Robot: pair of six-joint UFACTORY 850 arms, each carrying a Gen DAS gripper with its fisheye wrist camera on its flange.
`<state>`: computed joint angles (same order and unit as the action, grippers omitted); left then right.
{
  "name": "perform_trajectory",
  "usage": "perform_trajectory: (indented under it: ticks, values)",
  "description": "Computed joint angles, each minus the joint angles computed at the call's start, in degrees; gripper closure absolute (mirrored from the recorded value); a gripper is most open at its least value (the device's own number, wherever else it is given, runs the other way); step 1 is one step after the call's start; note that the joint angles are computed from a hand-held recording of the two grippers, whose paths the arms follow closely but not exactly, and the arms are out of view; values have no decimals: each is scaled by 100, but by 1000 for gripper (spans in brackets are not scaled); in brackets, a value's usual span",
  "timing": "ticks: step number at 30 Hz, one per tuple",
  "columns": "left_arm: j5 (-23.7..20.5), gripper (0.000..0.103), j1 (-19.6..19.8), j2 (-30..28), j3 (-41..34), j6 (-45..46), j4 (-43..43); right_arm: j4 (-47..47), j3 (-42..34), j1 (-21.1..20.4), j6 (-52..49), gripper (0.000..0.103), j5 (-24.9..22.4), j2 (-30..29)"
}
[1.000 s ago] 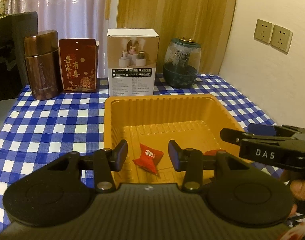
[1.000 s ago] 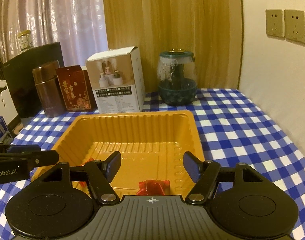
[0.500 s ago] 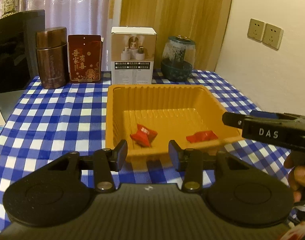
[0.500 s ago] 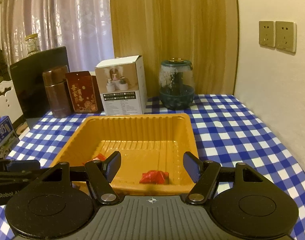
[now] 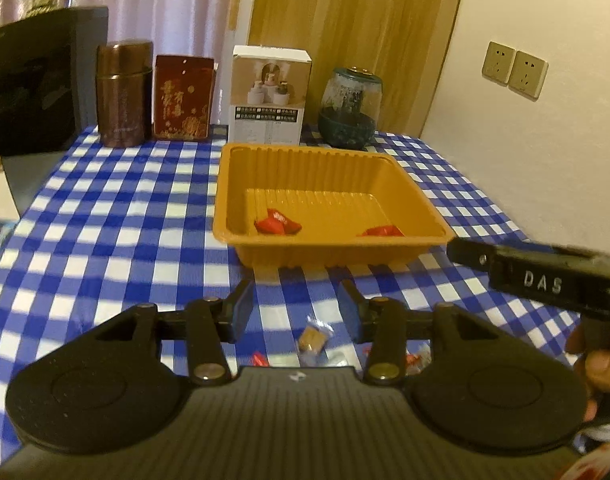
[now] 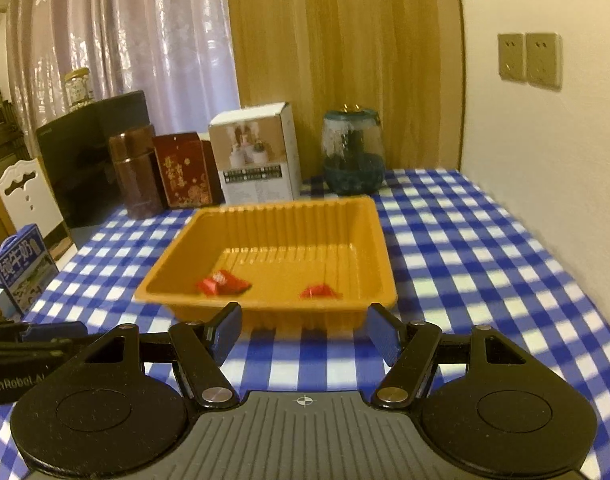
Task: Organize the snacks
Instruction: 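Grasp a red patterned candy with the left tool while the right tool grasps the green-wrapped sweet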
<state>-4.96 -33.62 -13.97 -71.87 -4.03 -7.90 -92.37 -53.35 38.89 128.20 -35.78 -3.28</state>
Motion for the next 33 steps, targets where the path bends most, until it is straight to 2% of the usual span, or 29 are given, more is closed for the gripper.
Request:
perform_trajectory:
  ticks: [2, 6, 8, 12, 14, 18, 23, 30, 33]
  values:
    - [6, 60, -30, 130, 157, -404, 317, 188, 123, 108, -23, 34, -47, 101]
    - [2, 60, -101, 427, 522, -1718, 1498, 509, 421, 350, -36, 34, -227, 331]
    - [-3, 59, -123, 554, 682, -2036, 1785, 681, 579, 486, -45, 34, -329, 434]
    - [-64, 59, -216, 819, 1019, -3459, 3139, 1007, 868, 723, 12, 34, -390, 633]
    - [-110, 58, -272, 922, 1166, -3858, 3527, 1064, 980, 860, 43, 34, -434, 708]
    - [-172, 58, -367, 1048, 1380, -3543, 3116, 1123, 1175, 1076, 132, 34, -510, 801]
    - [-231, 58, -484, 1097, 1524, -3677, 3272, 1102, 1355, 1205, 275, 34, -550, 852]
    - [-284, 57, -595, 943, 1517, -3558, 3196, 1087, 1477, 1126, 430, 34, -469, 882]
    - [-260, 57, -620, 823, 1459, -3224, 2864, 1068, 1471, 1082, 465, 34, -432, 848]
